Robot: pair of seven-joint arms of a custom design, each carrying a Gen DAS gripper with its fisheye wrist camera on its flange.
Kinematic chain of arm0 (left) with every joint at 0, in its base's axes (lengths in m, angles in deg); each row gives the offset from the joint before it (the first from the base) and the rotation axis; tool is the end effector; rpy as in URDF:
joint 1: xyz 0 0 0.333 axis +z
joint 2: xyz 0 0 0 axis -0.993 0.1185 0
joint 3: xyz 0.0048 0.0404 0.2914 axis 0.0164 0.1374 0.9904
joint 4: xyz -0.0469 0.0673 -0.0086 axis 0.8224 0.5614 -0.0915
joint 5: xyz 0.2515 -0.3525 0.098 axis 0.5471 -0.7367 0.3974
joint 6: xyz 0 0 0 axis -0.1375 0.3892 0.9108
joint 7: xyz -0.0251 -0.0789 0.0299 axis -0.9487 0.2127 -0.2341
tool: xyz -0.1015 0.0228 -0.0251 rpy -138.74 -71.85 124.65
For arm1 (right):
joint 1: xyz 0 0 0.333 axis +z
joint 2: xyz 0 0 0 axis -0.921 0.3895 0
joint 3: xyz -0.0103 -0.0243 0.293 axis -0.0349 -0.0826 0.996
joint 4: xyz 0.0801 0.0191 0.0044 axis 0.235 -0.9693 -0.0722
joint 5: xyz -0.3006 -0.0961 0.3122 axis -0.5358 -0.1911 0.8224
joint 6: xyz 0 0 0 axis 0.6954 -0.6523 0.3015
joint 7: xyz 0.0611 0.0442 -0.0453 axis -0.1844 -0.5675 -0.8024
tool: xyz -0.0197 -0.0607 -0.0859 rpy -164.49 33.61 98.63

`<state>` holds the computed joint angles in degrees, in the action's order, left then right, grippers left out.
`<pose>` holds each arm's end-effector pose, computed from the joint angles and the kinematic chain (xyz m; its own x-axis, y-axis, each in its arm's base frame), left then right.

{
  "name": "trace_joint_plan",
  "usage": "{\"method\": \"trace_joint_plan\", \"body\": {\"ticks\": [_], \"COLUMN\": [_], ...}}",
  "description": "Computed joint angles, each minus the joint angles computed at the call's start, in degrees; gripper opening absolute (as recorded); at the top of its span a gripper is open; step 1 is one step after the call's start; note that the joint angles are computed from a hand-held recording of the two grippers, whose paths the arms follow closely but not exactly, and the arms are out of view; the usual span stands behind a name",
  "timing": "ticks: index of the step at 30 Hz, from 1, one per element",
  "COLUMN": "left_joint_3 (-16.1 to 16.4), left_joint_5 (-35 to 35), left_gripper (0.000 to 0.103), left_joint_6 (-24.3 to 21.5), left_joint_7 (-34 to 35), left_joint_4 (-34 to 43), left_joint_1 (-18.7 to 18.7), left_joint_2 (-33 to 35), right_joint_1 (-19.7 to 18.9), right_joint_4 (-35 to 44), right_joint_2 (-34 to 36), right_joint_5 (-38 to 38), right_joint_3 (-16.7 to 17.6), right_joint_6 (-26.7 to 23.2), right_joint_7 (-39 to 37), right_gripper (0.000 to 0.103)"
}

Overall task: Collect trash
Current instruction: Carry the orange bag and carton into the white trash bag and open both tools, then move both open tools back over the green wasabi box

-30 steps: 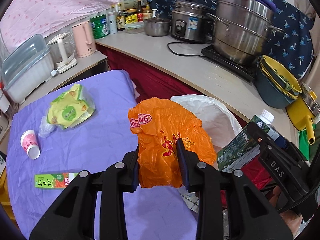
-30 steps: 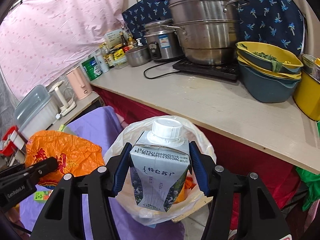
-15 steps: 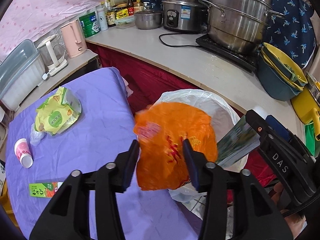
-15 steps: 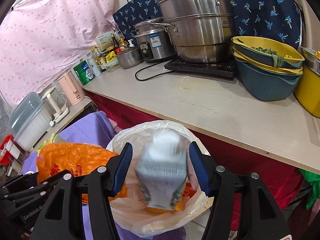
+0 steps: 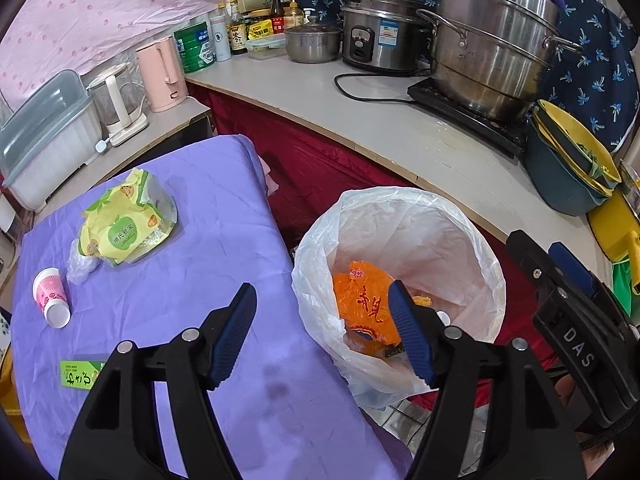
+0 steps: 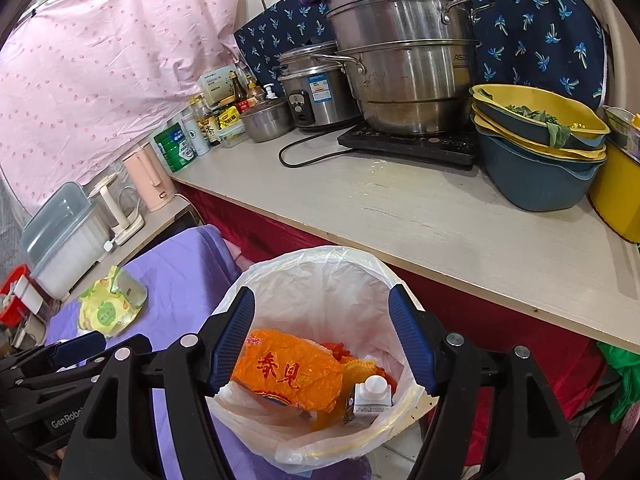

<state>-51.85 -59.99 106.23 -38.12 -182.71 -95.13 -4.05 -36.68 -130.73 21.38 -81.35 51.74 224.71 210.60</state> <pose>0.6128 -0.2570 0.4725 0.0756 -0.9969 0.0233 -0.7862 -0.0739 -0.6136 0.6179 0.3769 0.4558 0.0295 -0.9719 -0.2335 -0.6416 0.1607 -0.7500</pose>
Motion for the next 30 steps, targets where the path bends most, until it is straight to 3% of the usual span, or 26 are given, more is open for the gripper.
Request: {"method": "trace_joint_plan", "body": {"ticks": [17, 30], "left_joint_3": [-0.05, 0.08], "left_joint_5": [-0.98, -3.85], "left_gripper": [0.066, 0.068], "left_joint_6": [1.39, -1.69], "left_joint_7": [-2.48, -8.05], "left_joint_4": [-7.29, -15.41], "left_joint_1": [3.07, 8.31], "left_joint_2": [-6.54, -13.94], "right_joint_1": [1.89, 5.49], "right_joint_4": [3.07, 9.60], "right_joint_2": [1.74, 7.03], "right_joint_5": [1.39, 7.21], "right_joint_3": [1.36, 2.22], "right_joint_6": [-1.26, -2.24], "right_joint_7": [-3.48, -11.28], "right_gripper": [0.067, 0.067]}}
